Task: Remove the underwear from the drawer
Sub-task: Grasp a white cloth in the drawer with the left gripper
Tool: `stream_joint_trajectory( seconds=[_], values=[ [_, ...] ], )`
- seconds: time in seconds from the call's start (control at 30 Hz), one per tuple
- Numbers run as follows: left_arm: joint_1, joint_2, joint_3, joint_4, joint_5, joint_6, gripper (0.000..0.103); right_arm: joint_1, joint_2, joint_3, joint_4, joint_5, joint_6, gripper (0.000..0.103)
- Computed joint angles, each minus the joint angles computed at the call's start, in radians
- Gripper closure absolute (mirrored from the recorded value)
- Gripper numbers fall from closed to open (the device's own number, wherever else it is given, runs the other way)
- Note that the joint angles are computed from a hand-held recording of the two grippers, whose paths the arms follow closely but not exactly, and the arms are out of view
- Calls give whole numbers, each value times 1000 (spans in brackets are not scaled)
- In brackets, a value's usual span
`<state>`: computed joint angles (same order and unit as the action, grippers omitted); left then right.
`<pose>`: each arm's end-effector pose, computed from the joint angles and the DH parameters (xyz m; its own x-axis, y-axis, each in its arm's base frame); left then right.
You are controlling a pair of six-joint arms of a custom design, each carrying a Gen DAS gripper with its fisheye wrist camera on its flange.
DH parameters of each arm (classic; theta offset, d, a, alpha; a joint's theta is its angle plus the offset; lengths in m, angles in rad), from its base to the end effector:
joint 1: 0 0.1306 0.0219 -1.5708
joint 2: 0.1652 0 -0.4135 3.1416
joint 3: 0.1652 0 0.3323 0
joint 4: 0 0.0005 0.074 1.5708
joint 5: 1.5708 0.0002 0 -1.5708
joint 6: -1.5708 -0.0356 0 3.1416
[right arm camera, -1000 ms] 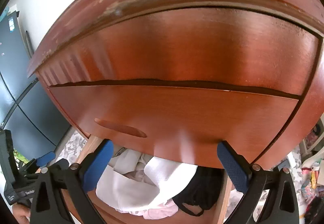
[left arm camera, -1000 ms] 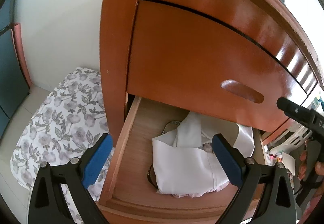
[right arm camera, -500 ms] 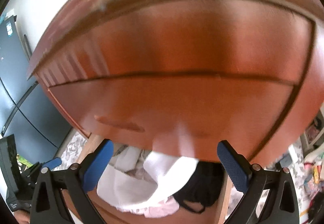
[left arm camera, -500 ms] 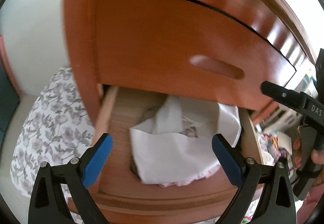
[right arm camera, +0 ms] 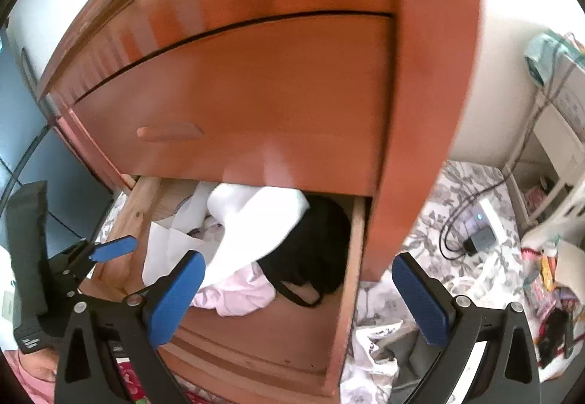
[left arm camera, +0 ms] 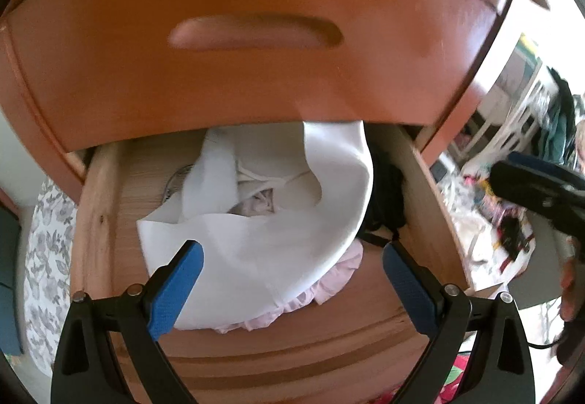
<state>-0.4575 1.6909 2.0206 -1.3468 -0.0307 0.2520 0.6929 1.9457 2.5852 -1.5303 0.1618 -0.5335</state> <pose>0.4579 -0.2248 0.5417 -0.8455 0.1385 -0.5157 0.2233 0.9690 -0.1058 0.4423 0.3591 0.5986 -0.7961 -0.0086 -0.6051 -0.1714 0.9621 0.2119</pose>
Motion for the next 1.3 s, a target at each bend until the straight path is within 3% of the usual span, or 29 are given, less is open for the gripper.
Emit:
stream_joint_trajectory(
  seconds=[0.23, 0.33, 0.43, 0.53, 0.63, 0.77, 0.9, 1.07, 1.3],
  values=[
    [-23, 87, 87, -102, -32, -42, 7, -25, -86, -177, 83, -28, -52, 0],
    [-42, 142, 158, -165, -51, -72, 22, -32, -103, -213, 99, -37, -61, 0],
    [-48, 182, 207, -205, -50, -81, 28, -37, -122, -256, 125, -47, -71, 0],
    [-45, 211, 243, -230, -33, -78, 44, -40, -135, -279, 131, -50, -75, 0],
    [-35, 215, 246, -228, -21, -65, 61, -42, -144, -298, 137, -54, -81, 0],
    [-13, 196, 215, -189, 59, -47, 86, -43, -147, -313, 138, -65, -85, 0],
    [-7, 155, 155, -131, 97, -86, 92, -39, -143, -309, 136, -66, -84, 0],
    [24, 122, 103, -90, 207, -149, 95, -34, -142, -299, 130, -58, -82, 0],
    [81, 67, 37, -28, 394, -108, 96, -32, -142, -292, 120, -53, -93, 0]
  ],
)
